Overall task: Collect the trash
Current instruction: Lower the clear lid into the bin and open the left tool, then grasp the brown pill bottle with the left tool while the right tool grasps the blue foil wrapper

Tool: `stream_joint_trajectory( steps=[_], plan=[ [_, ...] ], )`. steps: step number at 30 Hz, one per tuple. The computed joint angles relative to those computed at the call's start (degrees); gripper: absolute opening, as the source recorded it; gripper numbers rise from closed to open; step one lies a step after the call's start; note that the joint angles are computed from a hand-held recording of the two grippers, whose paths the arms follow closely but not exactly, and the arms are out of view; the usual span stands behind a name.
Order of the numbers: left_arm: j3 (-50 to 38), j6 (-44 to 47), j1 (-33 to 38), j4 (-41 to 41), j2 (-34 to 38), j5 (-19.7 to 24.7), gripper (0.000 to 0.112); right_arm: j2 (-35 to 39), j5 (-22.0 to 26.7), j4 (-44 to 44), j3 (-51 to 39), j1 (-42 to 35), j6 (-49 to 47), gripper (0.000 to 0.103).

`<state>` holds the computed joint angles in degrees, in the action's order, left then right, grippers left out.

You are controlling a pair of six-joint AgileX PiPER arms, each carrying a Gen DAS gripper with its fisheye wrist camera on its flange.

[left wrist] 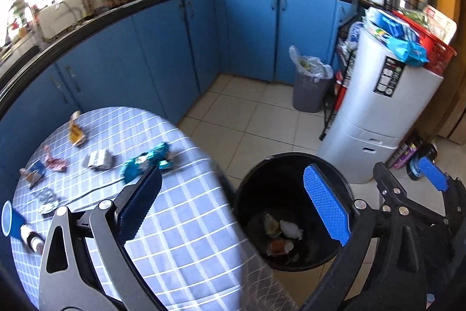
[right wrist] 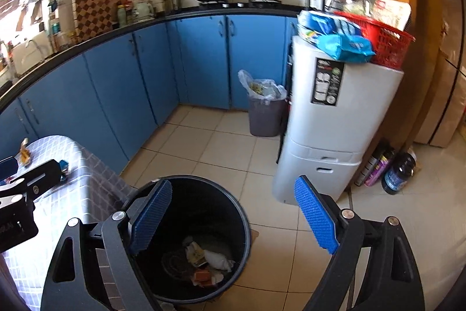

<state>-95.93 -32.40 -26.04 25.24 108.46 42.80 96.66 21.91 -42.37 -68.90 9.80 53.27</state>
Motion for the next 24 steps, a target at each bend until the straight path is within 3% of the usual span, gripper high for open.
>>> stream_joint_trajectory(
  steps=[12, 18, 24],
  plan=[
    [17.60, -7.49, 9.19, 4.42, -13.39, -1.75, 0.097, -0.81, 2.94, 2.69, -2.05, 11.55, -2.82, 0.084],
    [26.54, -8.68, 17.24, 5.45, -20.27, -3.99, 0.097, 0.63, 5.87, 2.65, -5.30, 18.77, -3.17, 0.084],
    [32.36, -3.92, 28.23, 0.40, -22.35, -6.68, 0.097, 3.98, 8.91, 4.79, -10.05, 24.55, -4.98, 0.084]
  ],
)
